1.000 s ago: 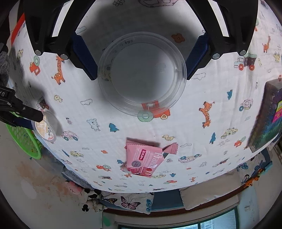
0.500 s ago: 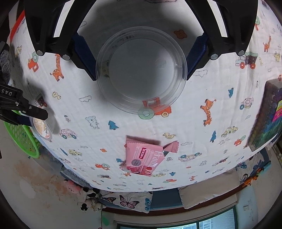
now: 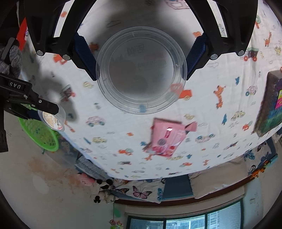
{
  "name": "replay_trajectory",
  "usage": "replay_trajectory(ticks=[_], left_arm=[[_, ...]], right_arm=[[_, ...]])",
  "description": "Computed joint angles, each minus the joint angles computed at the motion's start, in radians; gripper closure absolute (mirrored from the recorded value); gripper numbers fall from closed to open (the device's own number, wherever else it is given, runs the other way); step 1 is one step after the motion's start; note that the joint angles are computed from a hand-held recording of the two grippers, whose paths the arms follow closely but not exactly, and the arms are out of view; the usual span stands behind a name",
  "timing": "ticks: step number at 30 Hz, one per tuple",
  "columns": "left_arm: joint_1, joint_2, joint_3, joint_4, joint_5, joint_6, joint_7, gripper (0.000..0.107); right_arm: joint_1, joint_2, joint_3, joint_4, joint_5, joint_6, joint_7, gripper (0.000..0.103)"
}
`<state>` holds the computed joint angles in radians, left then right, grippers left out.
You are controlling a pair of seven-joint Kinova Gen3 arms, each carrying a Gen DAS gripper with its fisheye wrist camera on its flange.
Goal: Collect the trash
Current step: 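Grasp the pudding cup with the right tool while the left tool approaches the clear round container, then carry the pudding cup and clear container over the green basket and release both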
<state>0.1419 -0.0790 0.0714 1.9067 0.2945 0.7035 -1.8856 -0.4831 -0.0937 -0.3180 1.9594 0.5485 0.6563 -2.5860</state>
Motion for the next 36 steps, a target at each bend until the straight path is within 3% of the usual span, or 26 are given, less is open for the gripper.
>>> replay_trajectory(ticks=[9, 17, 36], left_arm=[[0.057, 0.019, 0.048, -0.07, 0.016, 0.02, 0.031, 0.017], [0.147, 0.083, 0.117, -0.177, -0.04, 0.023, 0.12, 0.017], [0.369, 0.304, 0.17, -0.472, -0.229, 0.09, 0.303, 0.017]], right_arm=[[0.114, -0.163, 0.004, 0.084, -0.075, 0.021, 0.028, 0.038], [0.238, -0.276, 0.092, 0.157, -0.188, 0.043, 0.148, 0.038], [0.421, -0.341, 0.213, 0.235, -0.408, -0.02, 0.441, 0.032]])
